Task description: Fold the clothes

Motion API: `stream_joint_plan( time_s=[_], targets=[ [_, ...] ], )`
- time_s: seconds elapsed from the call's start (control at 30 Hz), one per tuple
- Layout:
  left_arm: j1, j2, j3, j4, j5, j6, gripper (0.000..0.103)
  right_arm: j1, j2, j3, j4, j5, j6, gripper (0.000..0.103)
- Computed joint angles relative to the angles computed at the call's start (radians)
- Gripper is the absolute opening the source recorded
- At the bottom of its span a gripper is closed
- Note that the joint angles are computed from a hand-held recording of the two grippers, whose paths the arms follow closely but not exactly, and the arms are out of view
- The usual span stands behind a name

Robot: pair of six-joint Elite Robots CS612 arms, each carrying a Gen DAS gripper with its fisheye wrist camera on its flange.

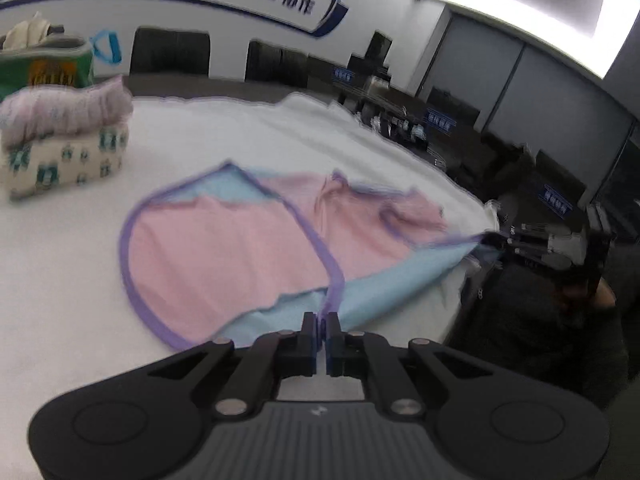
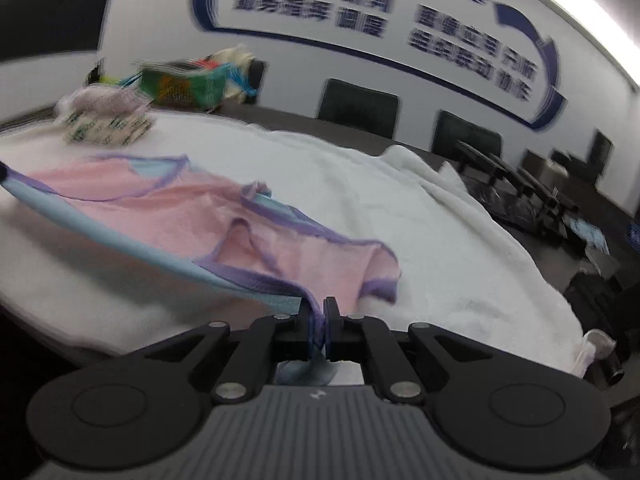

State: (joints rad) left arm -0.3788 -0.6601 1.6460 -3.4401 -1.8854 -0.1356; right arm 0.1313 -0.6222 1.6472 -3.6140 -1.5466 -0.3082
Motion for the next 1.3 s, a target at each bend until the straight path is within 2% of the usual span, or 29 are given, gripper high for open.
stream_joint_plan(
  time_s=[0.07, 0.1, 0.13, 0.17, 0.27, 0.3, 0.33, 0.43, 0.47, 0.5, 0.53, 0.57, 0.6, 0.63, 0.67, 0.73, 0.8, 0.87, 0.93, 0.97, 1.0, 1.03, 1.07, 1.1, 1.17, 1.23, 1.3],
  targets=[
    [-0.004, -0.006, 0.020, -0.006, 0.043, -0.004, 0.013, 0.003, -0.011, 0.017, 0.029, 0.005, -0.034, 0.008],
    [0.000, -0.008, 0.015, 0.000, 0.053, -0.030, 0.017, 0.004, -0.010, 0.020, 0.010, 0.002, -0.024, 0.016],
    [0.008, -0.006, 0.002, 0.011, 0.035, -0.056, 0.028, -0.001, -0.007, 0.021, -0.026, 0.030, 0.009, 0.021],
    [0.012, 0.002, -0.020, 0.015, 0.013, -0.070, 0.033, -0.006, -0.003, 0.021, -0.062, 0.057, 0.044, 0.028],
    [0.000, 0.027, -0.095, 0.073, -0.003, -0.074, 0.033, -0.019, 0.021, -0.009, -0.134, 0.187, 0.206, 0.029],
    [-0.009, 0.041, -0.124, 0.102, -0.010, -0.071, 0.035, -0.018, 0.033, -0.034, -0.118, 0.211, 0.269, 0.032],
    [-0.019, 0.054, -0.151, 0.132, -0.014, -0.068, 0.037, -0.013, 0.038, -0.054, -0.075, 0.209, 0.299, 0.032],
    [-0.045, 0.077, -0.189, 0.200, 0.003, -0.051, 0.036, 0.003, 0.050, -0.098, 0.018, 0.181, 0.355, 0.032],
    [-0.050, 0.081, -0.188, 0.196, 0.018, -0.052, 0.033, -0.001, 0.053, -0.103, 0.037, 0.221, 0.370, 0.033],
    [-0.053, 0.085, -0.186, 0.187, 0.032, -0.053, 0.032, -0.001, 0.056, -0.109, 0.059, 0.245, 0.372, 0.033],
    [-0.056, 0.087, -0.180, 0.165, 0.046, -0.052, 0.024, 0.007, 0.056, -0.114, 0.093, 0.230, 0.347, 0.033],
    [-0.056, 0.085, -0.175, 0.164, 0.054, -0.052, 0.010, 0.015, 0.056, -0.119, 0.120, 0.214, 0.324, 0.033],
    [-0.056, 0.083, -0.171, 0.163, 0.063, -0.052, 0.003, 0.022, 0.059, -0.122, 0.131, 0.194, 0.306, 0.031],
    [-0.055, 0.081, -0.165, 0.161, 0.067, -0.052, 0.003, 0.029, 0.061, -0.125, 0.141, 0.174, 0.289, 0.026],
    [-0.051, 0.077, -0.157, 0.152, 0.050, -0.049, 0.002, 0.034, 0.062, -0.125, 0.147, 0.161, 0.274, 0.011],
    [-0.046, 0.065, -0.134, 0.123, 0.020, -0.030, 0.002, 0.033, 0.050, -0.102, 0.131, 0.186, 0.247, 0.003],
    [-0.045, 0.049, -0.103, 0.100, 0.004, -0.002, 0.002, 0.020, 0.021, -0.051, 0.110, 0.257, 0.194, 0.003],
    [-0.042, 0.044, -0.082, 0.075, -0.017, 0.011, 0.004, 0.013, -0.003, -0.003, 0.094, 0.292, 0.120, 0.003],
    [-0.036, 0.043, -0.076, 0.087, -0.043, 0.028, 0.016, 0.011, -0.016, 0.017, 0.093, 0.285, 0.087, 0.006],
    [-0.034, 0.042, -0.074, 0.097, -0.049, 0.038, 0.024, 0.007, -0.016, 0.018, 0.075, 0.294, 0.097, 0.014],
    [-0.033, 0.040, -0.068, 0.073, -0.028, 0.030, 0.030, 0.005, -0.010, 0.009, 0.043, 0.294, 0.128, 0.034],
    [-0.032, 0.038, -0.062, 0.050, 0.002, 0.021, 0.041, 0.004, -0.002, -0.004, 0.005, 0.281, 0.169, 0.045],
    [-0.033, 0.032, -0.055, 0.031, 0.066, 0.002, 0.049, 0.004, 0.008, -0.021, -0.035, 0.265, 0.211, 0.058],
    [-0.034, 0.027, -0.049, 0.015, 0.131, -0.015, 0.051, 0.004, 0.020, -0.047, -0.071, 0.246, 0.249, 0.059],
    [-0.038, 0.021, -0.050, 0.006, 0.287, -0.033, 0.054, 0.011, 0.039, -0.109, -0.039, 0.179, 0.288, 0.059],
    [-0.041, 0.033, -0.082, 0.017, 0.442, 0.011, 0.057, 0.020, 0.060, -0.177, 0.049, 0.036, 0.300, 0.059],
    [-0.034, 0.053, -0.136, 0.057, 0.508, 0.043, 0.057, 0.023, 0.087, -0.254, 0.143, -0.106, 0.319, 0.059]
  ],
)
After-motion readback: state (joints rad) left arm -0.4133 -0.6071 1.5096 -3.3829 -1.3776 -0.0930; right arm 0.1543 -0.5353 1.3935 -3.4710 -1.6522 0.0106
